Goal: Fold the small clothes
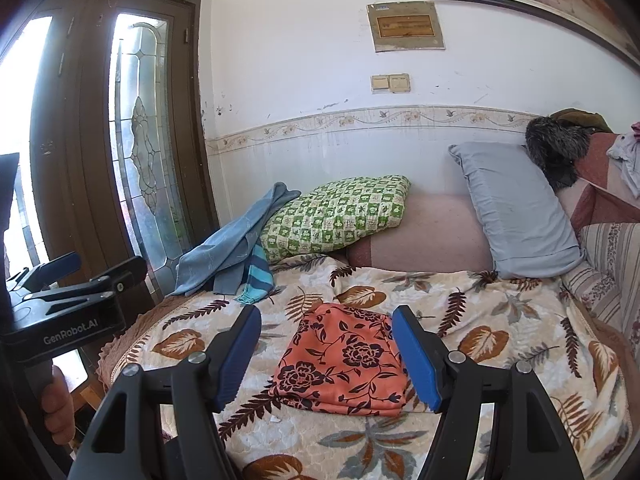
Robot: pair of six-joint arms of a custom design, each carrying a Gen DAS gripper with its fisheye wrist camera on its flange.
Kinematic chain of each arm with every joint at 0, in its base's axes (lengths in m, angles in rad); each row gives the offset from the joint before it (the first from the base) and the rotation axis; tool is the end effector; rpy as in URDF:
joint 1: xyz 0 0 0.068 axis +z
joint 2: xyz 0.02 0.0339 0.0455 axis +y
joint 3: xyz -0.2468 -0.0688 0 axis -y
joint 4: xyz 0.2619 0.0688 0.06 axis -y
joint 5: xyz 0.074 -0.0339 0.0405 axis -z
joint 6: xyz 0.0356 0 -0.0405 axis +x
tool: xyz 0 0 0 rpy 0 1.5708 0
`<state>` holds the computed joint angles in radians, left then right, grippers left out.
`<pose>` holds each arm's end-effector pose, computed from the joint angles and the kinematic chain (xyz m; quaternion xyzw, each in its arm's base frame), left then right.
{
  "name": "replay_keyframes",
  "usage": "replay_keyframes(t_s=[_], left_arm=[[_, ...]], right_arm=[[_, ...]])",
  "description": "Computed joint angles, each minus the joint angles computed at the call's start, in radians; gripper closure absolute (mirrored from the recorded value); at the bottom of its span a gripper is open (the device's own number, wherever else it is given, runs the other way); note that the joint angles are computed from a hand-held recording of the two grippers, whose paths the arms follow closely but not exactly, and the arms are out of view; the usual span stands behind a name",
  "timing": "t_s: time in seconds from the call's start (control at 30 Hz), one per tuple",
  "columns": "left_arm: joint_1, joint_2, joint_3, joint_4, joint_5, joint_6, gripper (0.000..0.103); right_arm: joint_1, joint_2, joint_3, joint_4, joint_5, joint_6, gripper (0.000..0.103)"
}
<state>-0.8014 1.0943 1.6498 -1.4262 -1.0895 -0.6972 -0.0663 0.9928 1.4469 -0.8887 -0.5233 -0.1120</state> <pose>0.1312 -0.0901 0.4527 -0.1356 0.8116 0.1566 0.5463 0.1901 0.0052 0.4449 -0.1577 0.8108 0.1709 0.5371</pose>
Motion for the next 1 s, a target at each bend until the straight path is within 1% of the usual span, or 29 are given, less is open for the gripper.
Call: replay_keyframes(t_s=[0.17, 0.5, 0.83, 1.0], left_arm=[[0.043, -0.028, -0.04, 0.072, 0.026, 0.064, 0.0], [0.153, -0.076, -0.105, 0.21, 0.119, 0.188, 0.0], [0.228, -0.116, -0.171, 0.31, 0.197, 0.273, 0.0], [0.283, -0.138, -0.199, 0.346, 0.254, 0.3, 0.0]], right_arm=[[0.029, 0.029, 0.015, 0.018, 0.038, 0.014, 0.032], [0.086, 0.073, 0.041, 0.04, 0.117, 0.028, 0.032], [0.153, 0.099, 0.046, 0.048, 0.193, 0.03, 0.032], [0.188, 0.096, 0.033, 0.057, 0.234, 0.027, 0.032]])
